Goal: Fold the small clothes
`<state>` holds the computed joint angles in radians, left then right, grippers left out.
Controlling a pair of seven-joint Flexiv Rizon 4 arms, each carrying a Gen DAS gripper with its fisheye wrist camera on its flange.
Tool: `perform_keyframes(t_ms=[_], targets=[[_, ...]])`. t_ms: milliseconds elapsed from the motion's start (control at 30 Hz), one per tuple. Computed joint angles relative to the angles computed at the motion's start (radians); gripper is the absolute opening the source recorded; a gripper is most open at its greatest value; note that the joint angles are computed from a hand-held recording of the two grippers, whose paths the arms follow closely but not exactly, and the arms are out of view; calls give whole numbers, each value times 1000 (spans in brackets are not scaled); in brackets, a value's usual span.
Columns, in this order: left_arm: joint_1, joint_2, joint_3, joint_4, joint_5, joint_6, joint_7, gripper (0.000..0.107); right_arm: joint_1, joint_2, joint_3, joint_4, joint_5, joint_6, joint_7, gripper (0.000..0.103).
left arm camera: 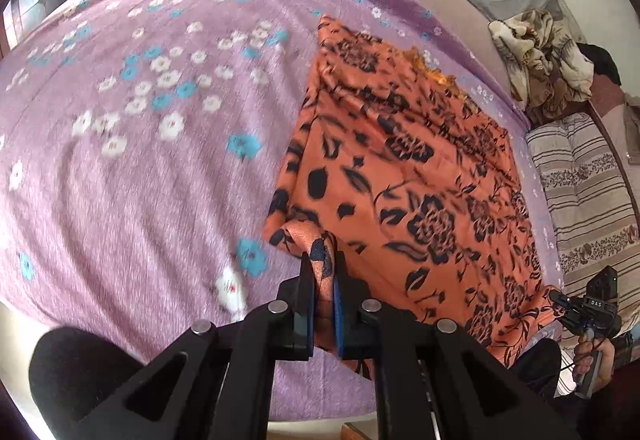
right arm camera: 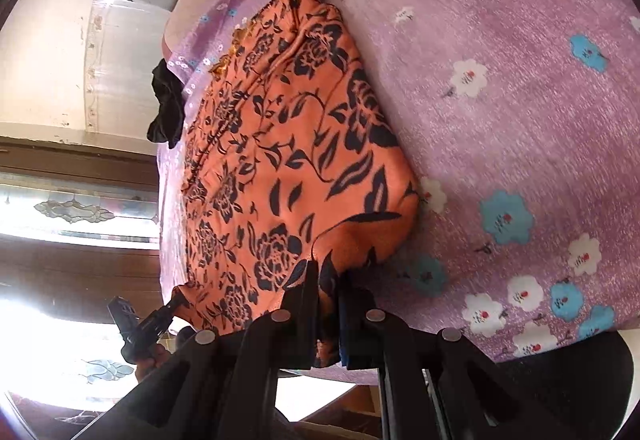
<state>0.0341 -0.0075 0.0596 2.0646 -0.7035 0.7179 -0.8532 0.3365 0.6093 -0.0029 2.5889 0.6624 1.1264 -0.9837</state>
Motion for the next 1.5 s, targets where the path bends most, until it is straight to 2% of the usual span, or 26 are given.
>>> perform_keyframes(t_ms=[33, 100, 167, 233, 300, 333, 367, 400, 433, 467, 500, 533, 567, 600, 633, 700, 733, 767, 833, 900, 967, 1033, 1333, 1367, 1467, 1500], targets=[[-24, -19, 11, -38, -30, 2, 12, 7, 13, -16, -26, -18, 6, 14, -23, 8], [-146, -90, 100, -152, -105, 9, 33, 7, 42, -71, -95, -80, 17, 45, -99, 7], [-285, -193, 216, -300, -191, 4, 64, 7, 64, -145, -178, -171, 39, 75, -206, 7], [-350, -314, 259, -451, -253, 43, 65, 7, 84, -243, -267, -289, 80, 104, -319, 7], [-303, -436, 194, -614, -196, 77, -15, 11, 85, -364, -351, -430, 188, 104, -448, 7], [-241, -496, 112, -695, -101, 91, -84, 15, 76, -434, -388, -502, 263, 92, -514, 8], [-183, -560, 31, -777, 25, 109, -180, 35, 83, -504, -431, -560, 305, 95, -543, 10], [-134, -623, -42, -858, 165, 116, -289, 66, 109, -574, -496, -610, 341, 78, -571, 27], [-106, -683, -82, -939, 265, 88, -369, 74, 118, -644, -541, -652, 358, 48, -569, 44], [-97, -720, -90, -986, 328, 65, -437, 74, 133, -700, -566, -665, 313, 53, -501, 74], [-107, -737, -65, -1002, 334, 59, -476, 74, 139, -729, -559, -650, 248, 94, -420, 74], [-100, -732, -63, -984, 320, 67, -486, 74, 121, -730, -519, -630, 241, 138, -404, 74], [-76, -709, -93, -934, 305, 109, -475, 74, 89, -706, -466, -608, 271, 170, -437, 74], [-52, -680, -122, -880, 291, 154, -454, 75, 85, -675, -423, -562, 235, 223, -438, 74], [-32, -654, -144, -832, 279, 196, -427, 75, 109, -638, -409, -496, 135, 280, -412, 74], [-9, -612, -166, -767, 273, 238, -375, 76, 93, -579, -348, -367, -156, 352, -257, 74], [6, -598, -183, -748, 262, 232, -338, 76, 50, -568, -308, -337, -240, 353, -206, 74], [20, -589, -201, -739, 248, 210, -296, 76, 30, -560, -301, -332, -259, 324, -204, 74], [32, -587, -223, -742, 224, 162, -228, 76, 34, -573, -335, -394, -144, 205, -318, 74], [34, -597, -238, -760, 200, 114, -177, 76, 13, -615, -330, -438, -102, 150, -378, 74], [18, -617, -227, -798, 212, 60, -157, 76, -10, -652, -313, -478, -35, 118, -434, 73], [1, -633, -222, -820, 233, 49, -108, 76, -31, -672, -284, -500, 14, 114, -474, 73], [-80, -764, -192, -1024, 334, -18, -72, 74, -126, -716, -174, -528, -35, 112, -493, 71], [-86, -768, -189, -1028, 345, -17, -65, 67, -138, -721, -163, -533, -37, 108, -493, 69], [-107, -779, -162, -1048, 390, -24, -75, 36, -171, -732, -126, -543, -48, 113, -502, 64], [-111, -783, -155, -1052, 402, -16, -84, 30, -177, -737, -118, -541, -75, 119, -486, 60]])
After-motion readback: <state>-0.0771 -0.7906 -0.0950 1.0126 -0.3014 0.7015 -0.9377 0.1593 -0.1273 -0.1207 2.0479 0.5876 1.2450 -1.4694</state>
